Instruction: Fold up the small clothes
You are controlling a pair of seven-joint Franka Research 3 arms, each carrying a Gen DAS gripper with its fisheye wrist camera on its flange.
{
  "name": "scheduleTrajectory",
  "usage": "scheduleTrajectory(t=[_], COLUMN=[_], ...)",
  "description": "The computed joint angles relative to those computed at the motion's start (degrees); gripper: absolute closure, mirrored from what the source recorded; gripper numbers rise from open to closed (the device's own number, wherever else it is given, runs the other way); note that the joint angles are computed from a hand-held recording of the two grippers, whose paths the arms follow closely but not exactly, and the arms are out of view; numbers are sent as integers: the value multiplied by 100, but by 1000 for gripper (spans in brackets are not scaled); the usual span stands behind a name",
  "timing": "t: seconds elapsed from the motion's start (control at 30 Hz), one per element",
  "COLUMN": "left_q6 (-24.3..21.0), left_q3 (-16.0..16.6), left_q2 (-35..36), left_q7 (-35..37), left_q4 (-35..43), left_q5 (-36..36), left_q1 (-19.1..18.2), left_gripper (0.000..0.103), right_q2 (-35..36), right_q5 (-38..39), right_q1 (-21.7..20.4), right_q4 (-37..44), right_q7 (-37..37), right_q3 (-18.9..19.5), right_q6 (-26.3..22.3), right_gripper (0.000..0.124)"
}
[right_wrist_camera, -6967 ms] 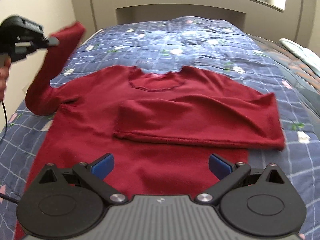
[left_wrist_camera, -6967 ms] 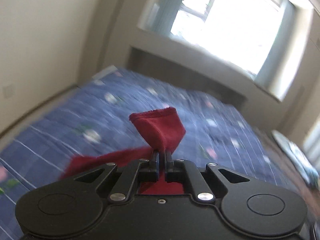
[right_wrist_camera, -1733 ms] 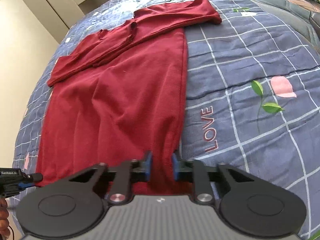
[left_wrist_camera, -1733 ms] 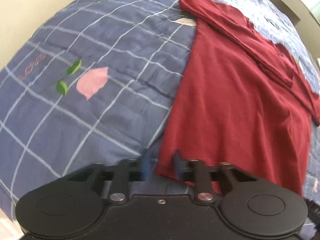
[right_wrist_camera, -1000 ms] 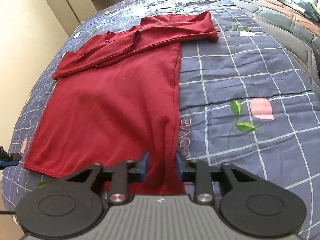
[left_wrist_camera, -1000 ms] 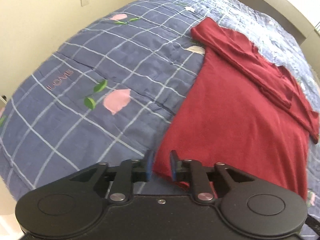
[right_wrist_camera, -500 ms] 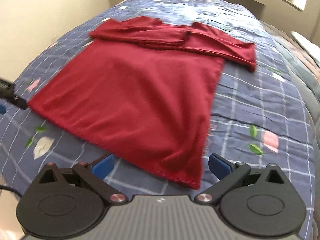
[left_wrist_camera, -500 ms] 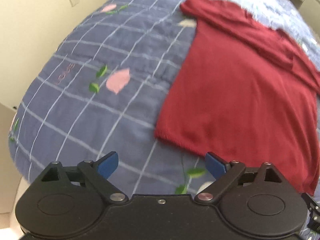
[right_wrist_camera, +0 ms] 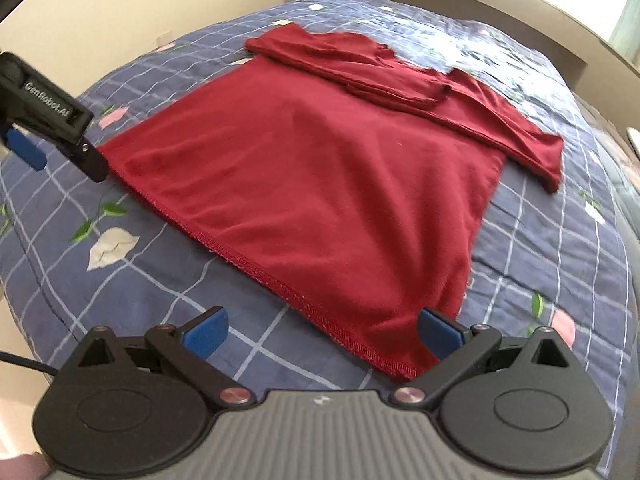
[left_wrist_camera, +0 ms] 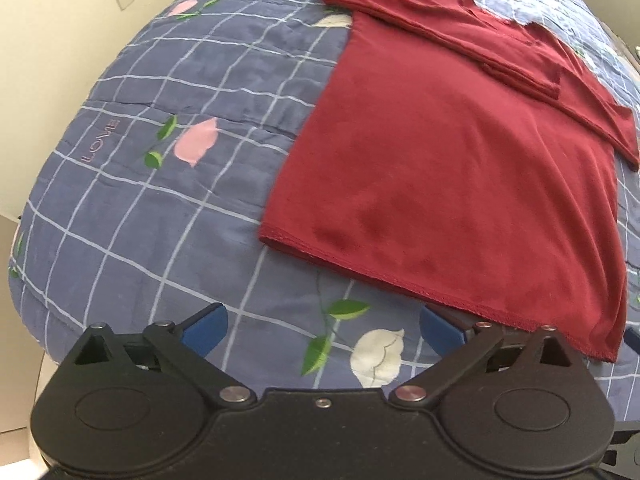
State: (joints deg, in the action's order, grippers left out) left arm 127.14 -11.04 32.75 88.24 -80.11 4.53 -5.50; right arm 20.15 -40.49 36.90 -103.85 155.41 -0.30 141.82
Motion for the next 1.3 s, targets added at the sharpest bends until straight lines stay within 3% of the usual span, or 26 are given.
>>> scheduleTrajectory(t=[0.2,0.3,0.4,0.53,0.6,0.73,0.8,0.9,1.03,1.2,1.3], left_q6=[152,442,900,690,678,810,961,1126,1701,2914,3044], left_q3=[7,54,38,-79,-119,-201,-264,-440,-493,-352,-356], left_q2=[34,-9,-71,41,40,-22,-77,-181,-324,-355,-172], left_q7=[142,210,516,1024,1155,1489,1695,2253,2970,3395,3488], left_q4=[-124,-296,-539,-367,-368,-498,-636,-880,-1346,-1864,-1768], left_q5=[155,390,600,501,382,200,80,-194,-241,235,444], left_q1=[-78,-149,-146,-72,-38,24,79,231,265,118,73], left_gripper=[1,1,1,1,1,1,1,1,1,1,3], right_q2=[141,241,495,696,744,714,671,641,466,249,181], right_q5=[-293,-460,-514,-1013,-1284,-1475,-1411,-966,-345,610,940], right_q1=[43,99,177,404,464,393,308,134,-58,-398,-446], right_q4=[126,249,569,751,770,658,599,587,438,256,219], right_q7=[-352,-495,-982,-1131,-1184,-1294,-1418,-1711,-1587,-1544,-1542], right_q3=[-64,-110,-102,-238,-264,-216,-178,-79,-127,-137,-236], right_q6=[12,-135,-663,-1056,-1095,-733,-493,-203,310,1040,1281], right_gripper=[21,21,21,22,29,53,83,102,110,113,113])
